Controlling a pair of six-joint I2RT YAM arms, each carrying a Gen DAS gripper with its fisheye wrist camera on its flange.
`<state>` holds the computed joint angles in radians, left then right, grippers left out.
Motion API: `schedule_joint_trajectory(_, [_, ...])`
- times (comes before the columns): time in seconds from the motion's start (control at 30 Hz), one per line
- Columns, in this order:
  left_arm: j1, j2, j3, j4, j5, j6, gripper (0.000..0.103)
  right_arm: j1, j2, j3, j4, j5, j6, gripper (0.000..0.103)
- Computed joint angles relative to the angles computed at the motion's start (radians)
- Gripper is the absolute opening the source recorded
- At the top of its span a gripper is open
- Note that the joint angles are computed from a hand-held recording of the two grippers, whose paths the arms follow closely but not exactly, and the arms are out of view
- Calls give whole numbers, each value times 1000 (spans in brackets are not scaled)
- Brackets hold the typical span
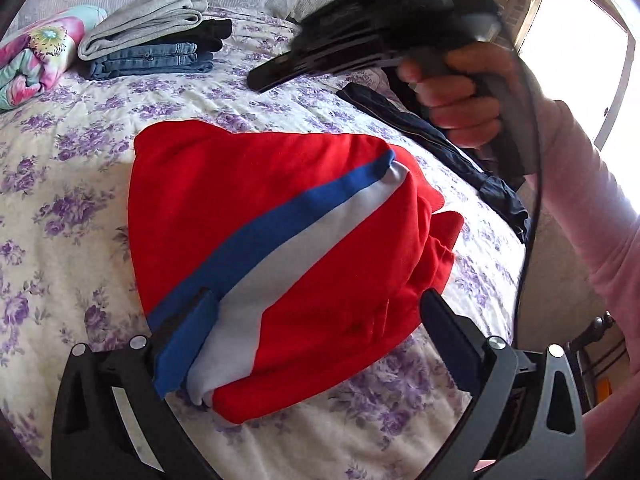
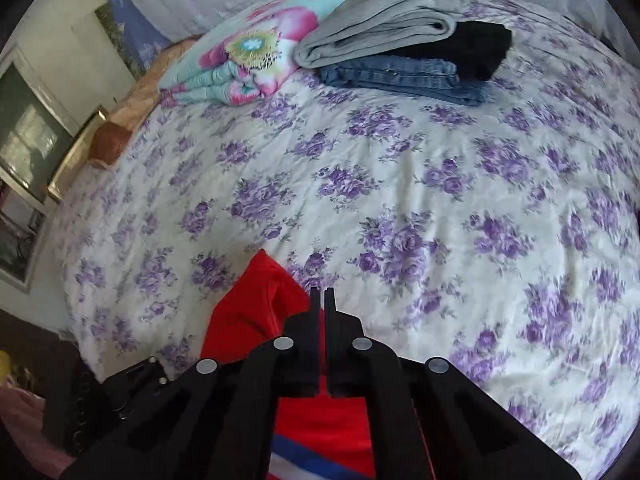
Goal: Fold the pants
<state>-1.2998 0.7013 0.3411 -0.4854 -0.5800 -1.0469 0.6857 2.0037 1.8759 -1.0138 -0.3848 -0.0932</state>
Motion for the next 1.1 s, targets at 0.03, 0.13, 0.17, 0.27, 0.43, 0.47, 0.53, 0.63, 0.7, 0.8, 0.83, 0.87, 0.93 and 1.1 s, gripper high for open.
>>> schedule_joint_trajectory(0.03, [8,1,1,6,3,7,99,-29,-67,-70,16,-39,15,8])
schedule_joint_trajectory(0.13, [29,-24,-9,18,18,17,99,-89,-303,-306,80,-22,55,53])
schedule_joint_trajectory(0.17, [28,-38,-13,16,19,11,99,-108,-371,-364,74,-7,55,53])
schedule_joint_trajectory(0.27, [48,-81,-29,23,39,14,99,-173,-463,-461,-13,9,90,53])
schedule_joint_trajectory(0.43, [38,-58,-22,25,22,7,99,-217,-446,-578,10,81,128,53])
schedule_joint_trajectory(0.47, [34,-53,-20,23,17,4,99,-225,-427,-588,21,60,129,44])
schedule_joint_trajectory(0.53, [32,-50,-20,21,10,-2,99,-242,-381,-586,21,-27,107,17])
schedule_joint_trajectory(0.63, [35,-72,-27,12,6,-12,99,-232,-413,-568,39,-25,102,6])
schedule_joint_trajectory(0.7, [40,-91,-32,4,7,-18,99,-241,-484,-555,23,-75,91,5])
schedule_joint_trajectory(0.8, [52,-135,-45,-2,20,-22,99,-271,-594,-583,-29,-186,65,5])
schedule_joint_trajectory(0.83, [50,-145,-48,-5,21,-27,99,-275,-630,-613,-39,-196,56,5])
schedule_joint_trajectory(0.87, [51,-156,-49,-10,24,-29,99,-277,-660,-646,-45,-187,44,5])
schedule_joint_trajectory(0.93, [50,-184,-51,-25,30,-35,99,-289,-704,-744,-22,-141,34,5])
schedule_joint_trajectory(1.1, [93,-278,-36,-33,87,6,99,-335,-637,-940,141,-88,63,7])
